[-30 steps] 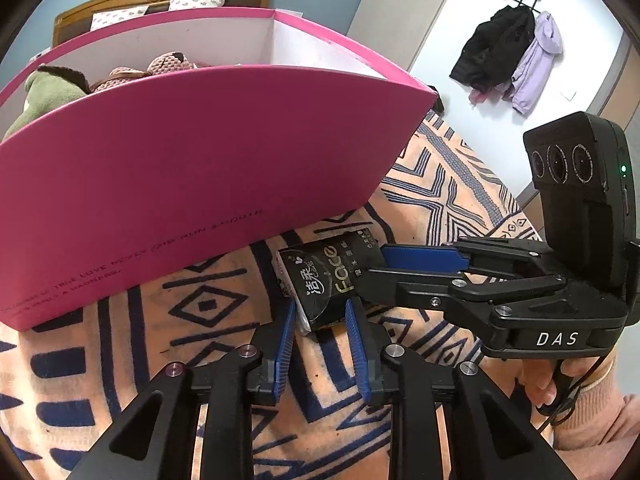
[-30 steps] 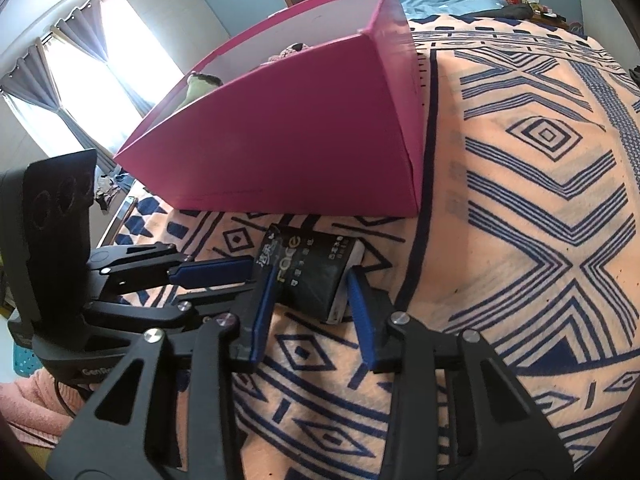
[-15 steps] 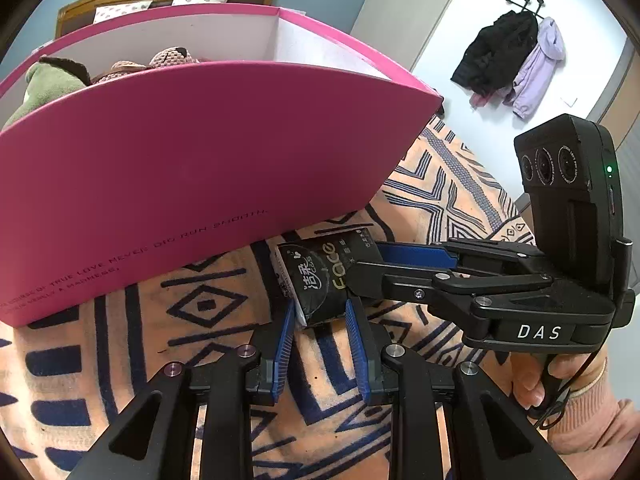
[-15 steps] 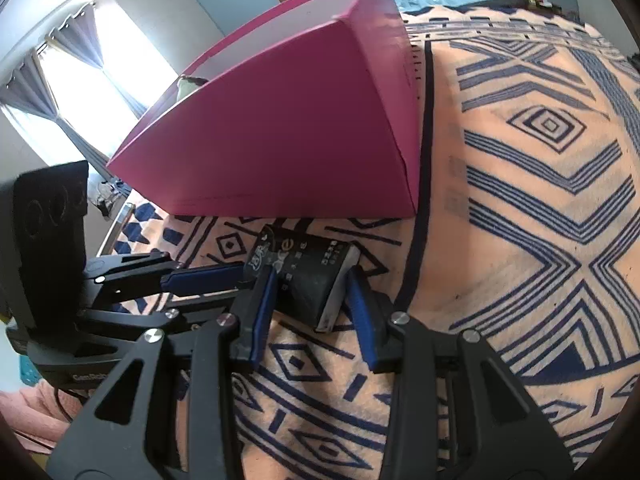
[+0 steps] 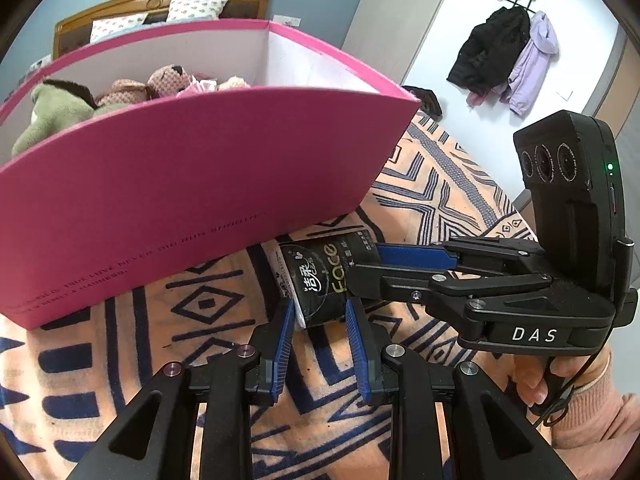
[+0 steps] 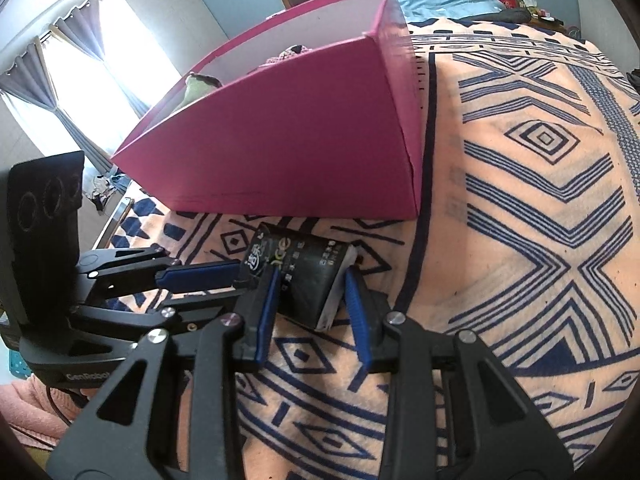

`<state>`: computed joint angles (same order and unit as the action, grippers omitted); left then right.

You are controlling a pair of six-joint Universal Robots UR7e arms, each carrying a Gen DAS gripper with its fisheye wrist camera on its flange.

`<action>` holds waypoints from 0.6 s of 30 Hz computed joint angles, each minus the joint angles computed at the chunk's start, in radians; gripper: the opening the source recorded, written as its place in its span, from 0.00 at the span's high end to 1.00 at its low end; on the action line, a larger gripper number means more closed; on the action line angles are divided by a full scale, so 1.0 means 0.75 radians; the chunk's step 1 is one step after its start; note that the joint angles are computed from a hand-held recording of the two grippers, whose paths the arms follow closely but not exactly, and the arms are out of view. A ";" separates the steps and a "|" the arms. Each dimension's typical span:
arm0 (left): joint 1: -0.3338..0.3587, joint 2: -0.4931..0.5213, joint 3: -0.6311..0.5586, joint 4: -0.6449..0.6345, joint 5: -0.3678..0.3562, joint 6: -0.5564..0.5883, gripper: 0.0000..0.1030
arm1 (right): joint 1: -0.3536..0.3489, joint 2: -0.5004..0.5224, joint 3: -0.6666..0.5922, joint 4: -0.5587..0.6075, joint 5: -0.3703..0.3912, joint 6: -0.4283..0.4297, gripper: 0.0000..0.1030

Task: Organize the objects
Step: 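Grasp the black 'Face' tissue pack with the left tool and lift it, then carry the black tissue pack toward the pink box rim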

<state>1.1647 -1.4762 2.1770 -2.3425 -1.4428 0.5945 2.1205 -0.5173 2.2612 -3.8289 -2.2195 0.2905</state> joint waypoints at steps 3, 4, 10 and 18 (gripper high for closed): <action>-0.013 -0.030 0.027 -0.033 0.010 0.020 0.75 | 0.011 0.001 -0.001 -0.005 -0.003 -0.005 0.65; -0.017 -0.041 0.034 -0.038 0.011 0.028 0.75 | 0.015 0.002 -0.002 -0.005 -0.009 -0.006 0.65; -0.014 -0.084 0.038 -0.015 -0.012 0.040 0.75 | 0.058 0.005 -0.006 -0.011 -0.042 0.000 0.65; -0.013 -0.111 0.044 -0.010 -0.029 0.048 0.75 | 0.096 0.007 -0.017 0.005 -0.084 0.000 0.65</action>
<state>1.1546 -1.5591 2.2103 -2.3502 -1.4644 0.6309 2.1922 -0.5124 2.2481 -3.8251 -2.2821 0.2907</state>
